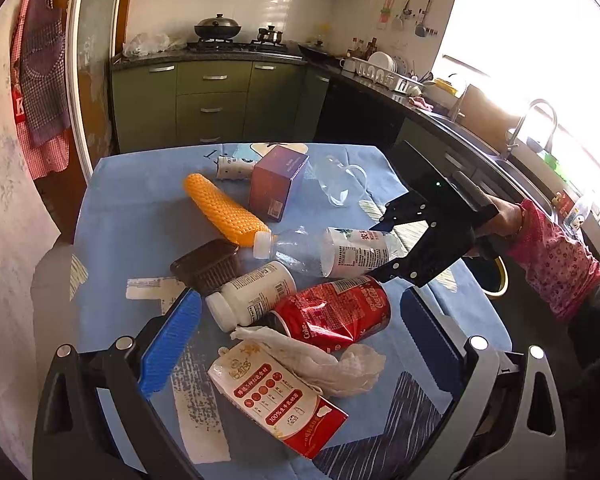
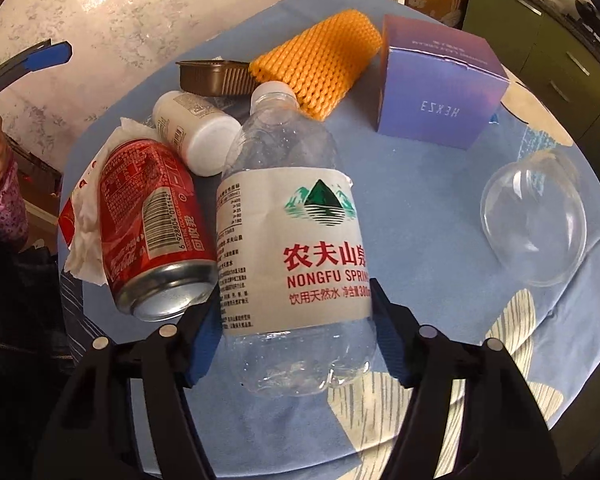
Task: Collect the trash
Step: 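Grasp the Nongfu Spring water bottle with the right gripper and lift it, then move the water bottle over the bin and open the right gripper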
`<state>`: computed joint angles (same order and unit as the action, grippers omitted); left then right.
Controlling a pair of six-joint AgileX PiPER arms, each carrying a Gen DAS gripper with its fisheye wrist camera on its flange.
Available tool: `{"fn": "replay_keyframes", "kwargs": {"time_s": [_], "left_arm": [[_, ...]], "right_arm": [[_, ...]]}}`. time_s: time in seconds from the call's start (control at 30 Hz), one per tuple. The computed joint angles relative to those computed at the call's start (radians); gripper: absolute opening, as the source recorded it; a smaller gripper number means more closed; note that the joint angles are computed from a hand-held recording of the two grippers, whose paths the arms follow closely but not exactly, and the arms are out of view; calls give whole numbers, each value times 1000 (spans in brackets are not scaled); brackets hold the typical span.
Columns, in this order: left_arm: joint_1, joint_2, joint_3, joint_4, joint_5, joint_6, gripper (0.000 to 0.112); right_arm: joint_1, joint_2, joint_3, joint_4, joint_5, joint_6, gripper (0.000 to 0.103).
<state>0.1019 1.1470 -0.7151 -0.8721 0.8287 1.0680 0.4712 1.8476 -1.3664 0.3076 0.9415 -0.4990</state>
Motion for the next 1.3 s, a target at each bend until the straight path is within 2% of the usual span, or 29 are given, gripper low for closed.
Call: {"fn": "replay_keyframes", "kwargs": {"time_s": [0.23,0.43,0.6,0.87,1.07,1.2,1.3], "left_arm": [[-11,-8,13,-20,4,21,98],[-39,-28,24,-25,7,19,98],[-76,-57,33,-20,8,5,98],[-92,-108,49,-4,14,-14,98],[-81,-117,54,-5,24,-9,98],[-88,-126,50,1,31,-14,98],[-97,-128,46,1,32,-15,98]], "right_arm": [[-11,-201,248,-10,-146,122,63],[-36,-425,446,15,-209,195,62],[-30,-556,527,15,-227,265,61],[-2,-648,594,49,-277,314,61],[-31,-740,633,96,-260,313,61],[-47,-810,641,33,-234,390,61],[-108,-895,646,-18,-181,448,61]]}}
